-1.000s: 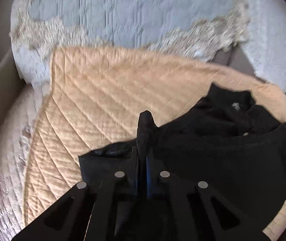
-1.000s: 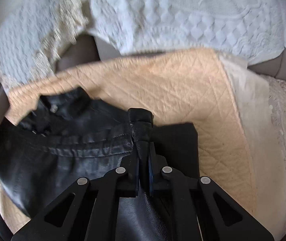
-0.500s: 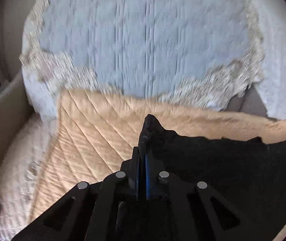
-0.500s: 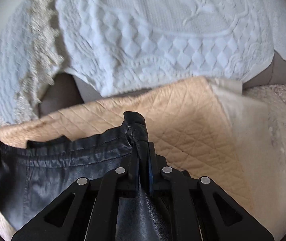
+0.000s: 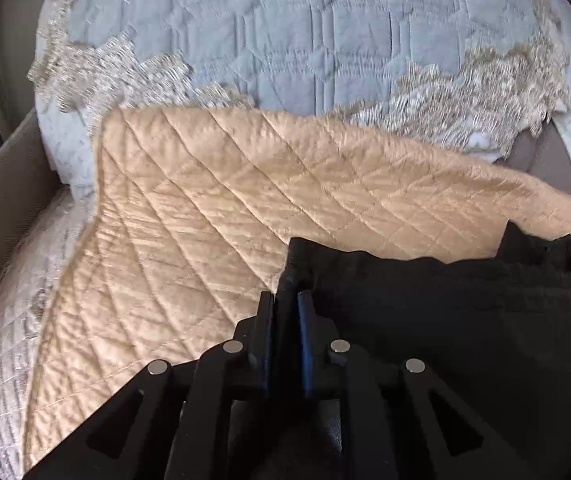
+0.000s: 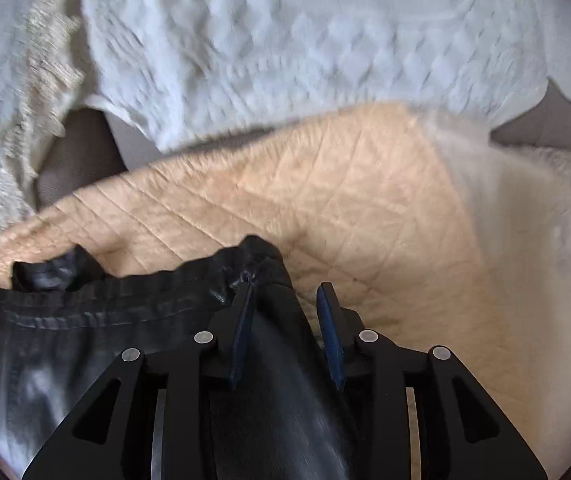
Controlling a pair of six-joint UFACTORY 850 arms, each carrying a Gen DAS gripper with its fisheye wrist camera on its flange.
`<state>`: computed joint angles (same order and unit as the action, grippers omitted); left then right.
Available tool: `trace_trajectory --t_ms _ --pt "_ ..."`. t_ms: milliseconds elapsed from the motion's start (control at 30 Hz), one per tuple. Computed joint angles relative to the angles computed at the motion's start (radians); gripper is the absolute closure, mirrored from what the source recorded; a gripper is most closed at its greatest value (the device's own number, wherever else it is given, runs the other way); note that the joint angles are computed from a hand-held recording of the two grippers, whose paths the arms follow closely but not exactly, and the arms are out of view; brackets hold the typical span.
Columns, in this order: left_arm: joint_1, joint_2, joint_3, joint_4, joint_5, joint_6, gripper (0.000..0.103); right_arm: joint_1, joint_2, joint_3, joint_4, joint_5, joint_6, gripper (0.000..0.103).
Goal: Fold large clothes
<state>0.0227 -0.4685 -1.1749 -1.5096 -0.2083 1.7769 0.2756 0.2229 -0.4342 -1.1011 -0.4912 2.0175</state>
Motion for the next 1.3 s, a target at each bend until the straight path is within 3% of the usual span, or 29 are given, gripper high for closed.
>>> trace_trajectory --t_ms 100,200,267,333,433,500,567,700,767,833,967,1000,1067,1167,1233,1300 --pt "0.057 0.105 0.090 -0.218 -0.085 0.192 0.089 0.119 0.148 0.023 0.064 -0.120 0.000 0.069" --pt "0.124 0.224 0.210 -0.229 -0.232 0.227 0.086 0.295 0.196 0.026 0.092 -0.204 0.047 0.065" --pt "0.151 0.287 0.288 -0.152 -0.307 0.205 0.081 0.371 0.180 0.031 0.105 -0.205 0.077 0.064" --pt "0.136 0.299 0.328 -0.100 -0.305 0.218 0.080 0.396 0.126 0.038 0.161 -0.187 0.076 0.064" --pt "0.103 0.269 0.358 -0.116 -0.178 0.290 0.080 0.370 0.134 0.093 0.241 -0.126 0.056 0.069" --pt "0.111 0.256 0.356 -0.084 -0.163 0.238 0.081 0.378 0.129 0.069 0.297 -0.173 0.010 0.069" --pt "0.122 0.296 0.370 -0.058 -0.166 0.190 0.081 0.431 0.113 0.011 0.316 -0.264 -0.005 0.067" --pt "0.135 0.434 0.449 0.004 -0.309 0.143 0.077 0.540 0.049 -0.077 0.209 -0.285 0.103 0.066" --pt "0.120 0.477 0.479 0.070 -0.386 0.092 0.072 0.566 -0.006 -0.116 0.146 -0.240 0.161 0.063" --pt "0.086 0.503 0.510 0.084 -0.410 0.077 0.072 0.569 -0.063 -0.135 0.056 -0.139 0.241 0.061" --pt "-0.016 0.468 0.541 0.138 -0.333 0.035 0.072 0.535 -0.203 -0.175 0.041 0.012 0.222 0.061" --pt "-0.043 0.460 0.552 0.101 -0.278 0.074 0.071 0.529 -0.212 -0.173 0.043 0.025 0.217 0.061" --pt "-0.057 0.466 0.556 0.092 -0.251 0.089 0.071 0.523 -0.187 -0.163 0.033 0.034 0.232 0.061" --pt "-0.030 0.498 0.539 0.188 -0.275 0.008 0.071 0.549 -0.104 -0.135 0.027 -0.043 0.232 0.060" --pt "0.010 0.515 0.545 0.089 -0.269 0.138 0.071 0.575 -0.035 -0.090 0.063 -0.127 0.232 0.060" --pt "0.033 0.478 0.522 0.049 -0.204 0.180 0.071 0.573 0.031 -0.032 0.196 -0.202 0.185 0.060"
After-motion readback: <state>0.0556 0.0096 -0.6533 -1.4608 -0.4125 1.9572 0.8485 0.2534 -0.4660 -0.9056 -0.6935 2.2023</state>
